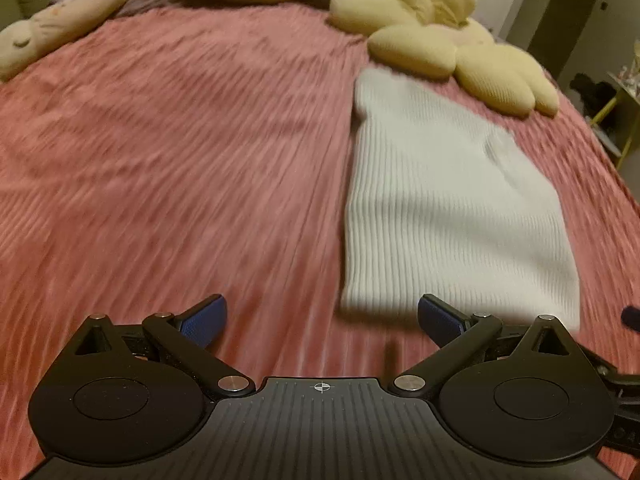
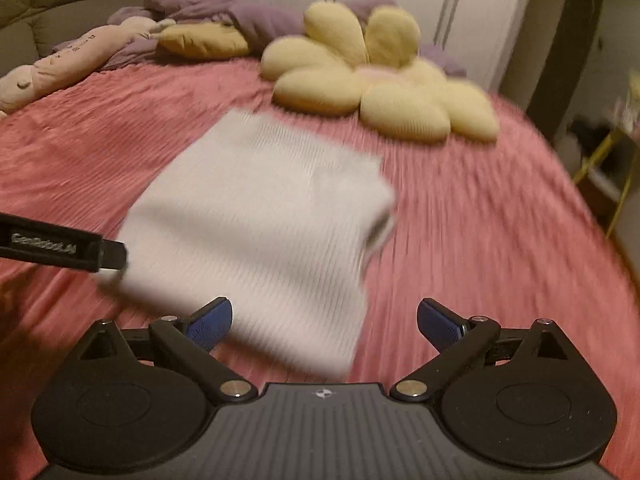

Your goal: Fold small clothes

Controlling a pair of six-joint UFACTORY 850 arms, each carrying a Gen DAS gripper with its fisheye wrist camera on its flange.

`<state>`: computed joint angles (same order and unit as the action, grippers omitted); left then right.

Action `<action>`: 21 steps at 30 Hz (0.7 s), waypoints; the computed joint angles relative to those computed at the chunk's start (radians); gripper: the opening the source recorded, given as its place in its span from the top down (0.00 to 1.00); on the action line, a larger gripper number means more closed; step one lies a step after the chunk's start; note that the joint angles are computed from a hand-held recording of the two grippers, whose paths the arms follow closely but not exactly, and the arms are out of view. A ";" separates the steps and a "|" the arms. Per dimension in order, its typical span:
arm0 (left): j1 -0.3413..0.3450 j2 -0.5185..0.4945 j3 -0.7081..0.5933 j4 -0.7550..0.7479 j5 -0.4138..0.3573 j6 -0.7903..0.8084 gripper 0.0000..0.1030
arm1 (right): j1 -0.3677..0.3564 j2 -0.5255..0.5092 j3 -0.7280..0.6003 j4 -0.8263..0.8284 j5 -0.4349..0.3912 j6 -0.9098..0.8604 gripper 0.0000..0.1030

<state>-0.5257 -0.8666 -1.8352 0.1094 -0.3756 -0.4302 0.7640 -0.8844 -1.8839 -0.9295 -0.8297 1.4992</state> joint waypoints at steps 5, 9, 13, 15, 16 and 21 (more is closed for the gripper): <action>-0.020 0.081 0.090 0.230 -0.004 -0.140 0.00 | 0.017 0.078 0.083 0.117 0.066 0.067 0.04; -0.023 0.133 0.125 0.258 0.008 -0.152 0.00 | 0.027 0.060 0.006 0.189 -0.045 0.072 0.04; -0.026 0.154 0.108 0.198 -0.021 -0.077 0.00 | 0.000 0.023 -0.117 0.409 -0.120 -0.158 0.04; -0.034 0.155 0.094 0.221 -0.026 -0.046 0.00 | -0.007 0.025 -0.130 0.445 -0.121 -0.181 0.04; -0.037 0.149 0.078 0.214 -0.038 -0.013 0.00 | -0.010 0.032 -0.128 0.459 -0.112 -0.173 0.04; -0.047 0.072 -0.078 0.145 -0.201 0.123 0.00 | -0.027 0.017 -0.188 0.522 -0.147 -0.181 0.04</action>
<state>-0.5728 -0.7950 -1.9128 0.2547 -0.5763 -0.3068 0.7372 -0.8677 -2.0720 -0.4071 -0.9772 1.3180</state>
